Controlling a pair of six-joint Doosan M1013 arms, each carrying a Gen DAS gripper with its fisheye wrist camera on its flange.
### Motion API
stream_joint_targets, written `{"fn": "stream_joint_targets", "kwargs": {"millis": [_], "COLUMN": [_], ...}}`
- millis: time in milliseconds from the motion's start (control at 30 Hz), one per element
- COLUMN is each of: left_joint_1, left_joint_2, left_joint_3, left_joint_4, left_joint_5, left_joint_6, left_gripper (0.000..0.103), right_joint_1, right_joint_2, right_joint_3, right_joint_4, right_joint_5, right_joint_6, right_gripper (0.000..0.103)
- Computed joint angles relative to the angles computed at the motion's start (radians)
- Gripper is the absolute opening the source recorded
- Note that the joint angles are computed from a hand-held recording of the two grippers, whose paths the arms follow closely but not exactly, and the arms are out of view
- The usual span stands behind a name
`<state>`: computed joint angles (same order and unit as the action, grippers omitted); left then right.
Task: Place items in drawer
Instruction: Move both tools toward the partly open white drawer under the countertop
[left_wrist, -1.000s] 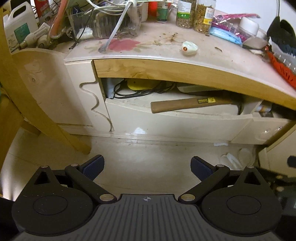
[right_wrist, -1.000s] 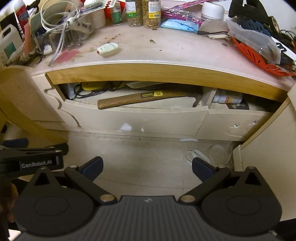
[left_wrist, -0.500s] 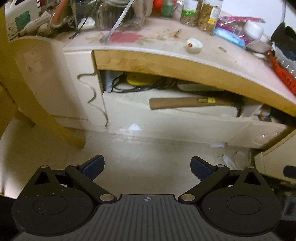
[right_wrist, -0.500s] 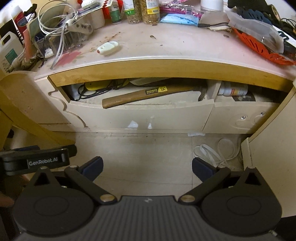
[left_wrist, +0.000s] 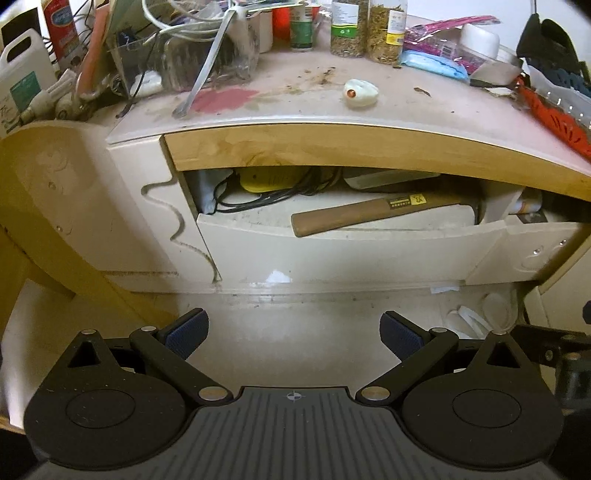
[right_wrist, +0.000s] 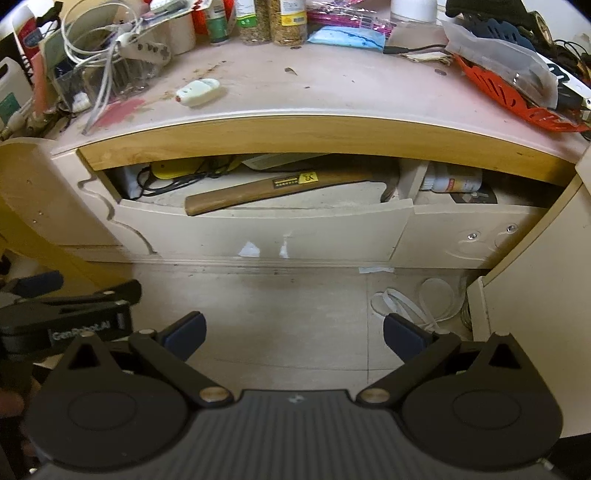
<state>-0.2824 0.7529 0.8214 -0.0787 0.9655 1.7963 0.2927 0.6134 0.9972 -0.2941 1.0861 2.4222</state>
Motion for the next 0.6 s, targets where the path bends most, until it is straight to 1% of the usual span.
{"fn": "stream_joint_targets", "kwargs": {"millis": [33,167,267,367,433,600], "left_joint_1": [0.001,-0.001,-0.003,-0.002,-0.002,0.004], "left_joint_2": [-0.001,0.016,0.013,0.018,0.029,0.049], "left_joint_3": [0.002,-0.026,-0.011,-0.016,-0.040,-0.075], "left_joint_4": [-0.007,-0.001,0.018,0.023,0.037,0.024], "left_joint_5": [-0.003,0.024,-0.006,-0.008,0.006,0.026], "left_joint_6": [0.004,0.001,-0.015,-0.032,-0.050,-0.068], "left_gripper": [0.102,0.102,0.102,0.102,0.102,0.102], "right_joint_1": [0.000,-0.001,-0.002,-0.003,0.001,0.002], "right_joint_2": [0.001,0.005,0.015,0.024,0.030,0.043], "right_joint_3": [0.000,-0.003,-0.012,-0.021,-0.026,-0.036], "right_joint_4": [-0.003,-0.019,-0.028,-0.040,-0.056,-0.089], "right_joint_5": [0.000,-0.001,0.006,0.015,0.021,0.023], "right_joint_6": [0.003,0.011,0.013,0.012,0.017,0.020], "right_gripper": [0.103,0.103,0.103,0.103,0.103,0.103]}}
